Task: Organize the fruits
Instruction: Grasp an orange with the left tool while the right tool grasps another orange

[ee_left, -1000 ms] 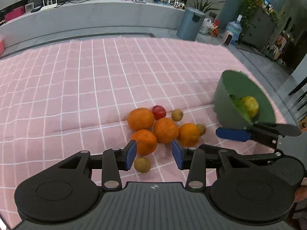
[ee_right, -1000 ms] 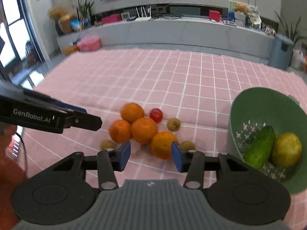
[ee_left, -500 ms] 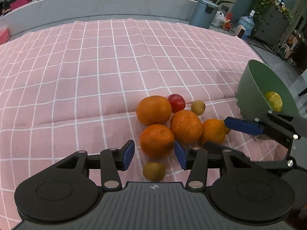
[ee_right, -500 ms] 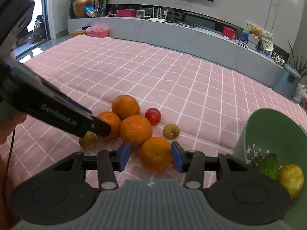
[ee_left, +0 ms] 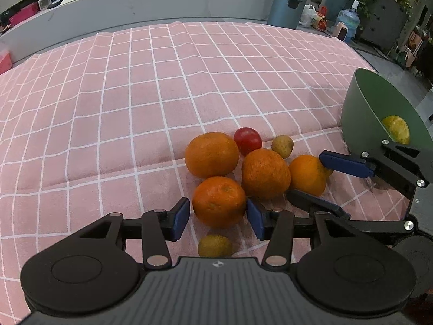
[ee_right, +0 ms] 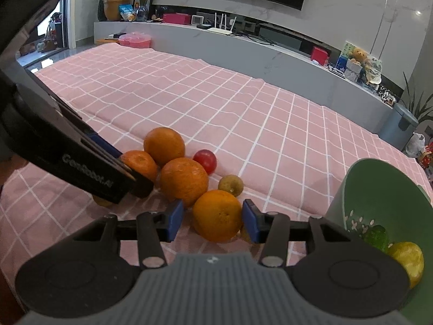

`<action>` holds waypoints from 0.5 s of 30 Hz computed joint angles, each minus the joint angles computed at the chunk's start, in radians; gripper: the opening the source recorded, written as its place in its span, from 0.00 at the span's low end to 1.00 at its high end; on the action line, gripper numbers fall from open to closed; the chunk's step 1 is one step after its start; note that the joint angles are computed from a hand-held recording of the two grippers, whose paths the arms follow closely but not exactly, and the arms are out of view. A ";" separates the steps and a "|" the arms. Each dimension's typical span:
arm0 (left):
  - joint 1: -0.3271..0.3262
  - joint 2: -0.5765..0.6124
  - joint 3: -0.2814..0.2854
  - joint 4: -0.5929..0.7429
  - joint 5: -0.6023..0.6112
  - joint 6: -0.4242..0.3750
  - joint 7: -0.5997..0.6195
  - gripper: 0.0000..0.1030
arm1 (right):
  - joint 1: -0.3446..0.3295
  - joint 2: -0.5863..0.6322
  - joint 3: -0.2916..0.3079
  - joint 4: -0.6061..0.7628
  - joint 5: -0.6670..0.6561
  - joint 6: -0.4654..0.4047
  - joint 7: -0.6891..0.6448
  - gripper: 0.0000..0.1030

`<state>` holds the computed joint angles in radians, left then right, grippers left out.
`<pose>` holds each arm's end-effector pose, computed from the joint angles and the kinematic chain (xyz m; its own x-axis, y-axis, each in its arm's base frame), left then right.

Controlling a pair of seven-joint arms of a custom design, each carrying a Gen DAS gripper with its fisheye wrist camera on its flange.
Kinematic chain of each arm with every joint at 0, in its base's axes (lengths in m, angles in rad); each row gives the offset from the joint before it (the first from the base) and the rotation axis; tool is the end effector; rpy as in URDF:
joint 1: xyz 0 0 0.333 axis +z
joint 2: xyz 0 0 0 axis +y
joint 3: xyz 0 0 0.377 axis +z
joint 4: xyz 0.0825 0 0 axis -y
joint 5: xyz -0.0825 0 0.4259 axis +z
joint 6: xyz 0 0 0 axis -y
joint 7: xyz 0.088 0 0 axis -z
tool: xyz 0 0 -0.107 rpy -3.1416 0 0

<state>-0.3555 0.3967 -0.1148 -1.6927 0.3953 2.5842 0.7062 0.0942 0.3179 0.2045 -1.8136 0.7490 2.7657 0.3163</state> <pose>0.6797 -0.3396 0.4578 0.0913 -0.9860 0.1396 -0.8498 -0.1503 -0.5051 0.7087 0.1713 0.4674 0.7434 -0.6554 0.1336 -0.3970 -0.5931 -0.7005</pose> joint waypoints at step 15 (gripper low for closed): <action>-0.005 -0.015 0.010 -0.022 0.011 0.031 -0.022 0.46 | -0.019 -0.005 0.055 -0.056 -0.014 0.151 -0.112 0.35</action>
<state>-0.3603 0.3822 -0.1043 -1.7150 0.4065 2.6147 0.6838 0.0748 0.3128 0.2596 -1.8693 0.7351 2.9167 0.2044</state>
